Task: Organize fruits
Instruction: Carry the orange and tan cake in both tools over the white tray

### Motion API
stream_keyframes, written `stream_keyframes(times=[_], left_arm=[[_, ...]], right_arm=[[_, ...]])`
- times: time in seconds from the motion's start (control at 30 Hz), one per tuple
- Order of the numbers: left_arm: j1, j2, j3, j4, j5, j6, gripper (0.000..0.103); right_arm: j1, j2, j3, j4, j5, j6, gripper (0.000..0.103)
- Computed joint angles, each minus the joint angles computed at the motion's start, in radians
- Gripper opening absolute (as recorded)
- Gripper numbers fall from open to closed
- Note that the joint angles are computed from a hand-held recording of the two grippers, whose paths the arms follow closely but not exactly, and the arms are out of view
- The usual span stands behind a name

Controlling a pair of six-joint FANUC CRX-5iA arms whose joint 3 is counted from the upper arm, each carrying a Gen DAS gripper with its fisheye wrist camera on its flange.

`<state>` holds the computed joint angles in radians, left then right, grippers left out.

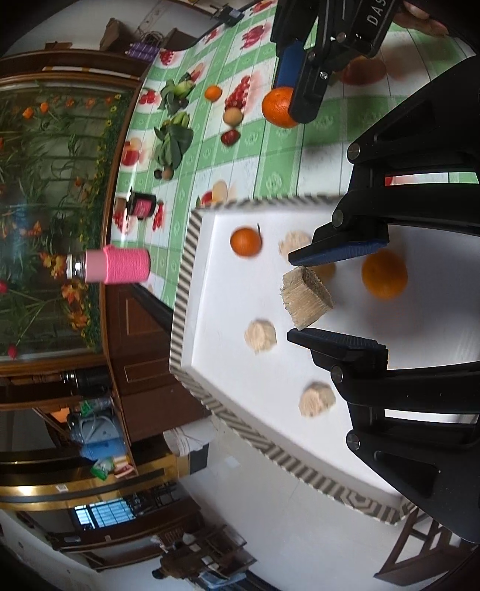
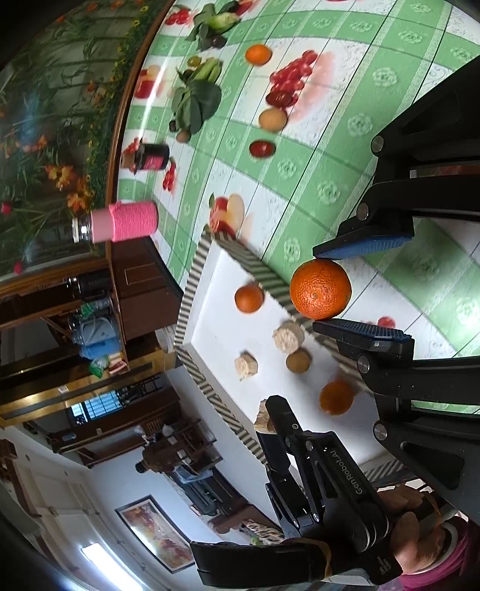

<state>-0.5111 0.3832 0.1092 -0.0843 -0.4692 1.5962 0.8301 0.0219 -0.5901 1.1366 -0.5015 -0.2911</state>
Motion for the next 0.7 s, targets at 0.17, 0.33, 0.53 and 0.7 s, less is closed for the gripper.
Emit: stream_keyframes(times=[0.17, 0.33, 0.53, 0.7], left_arm=[[0.020, -0.003, 0.001, -0.021, -0.011, 0.024, 0.034], [0.038, -0.015, -0.012, -0.042, -0.004, 0.061, 0.034], [0.068, -0.013, -0.021, -0.017, -0.023, 0.061, 0.034], [0.080, -0.007, -0.022, -0.016, -0.030, 0.067, 0.034]], right_arm=[[-0.002, 0.039, 0.051, -0.037, 0.021, 0.071, 0.032], [-0.006, 0.079, 0.102, -0.049, 0.042, 0.120, 0.032], [-0.016, 0.121, 0.152, -0.094, 0.083, 0.190, 0.032], [-0.021, 0.158, 0.200, -0.151, 0.099, 0.262, 0.032]])
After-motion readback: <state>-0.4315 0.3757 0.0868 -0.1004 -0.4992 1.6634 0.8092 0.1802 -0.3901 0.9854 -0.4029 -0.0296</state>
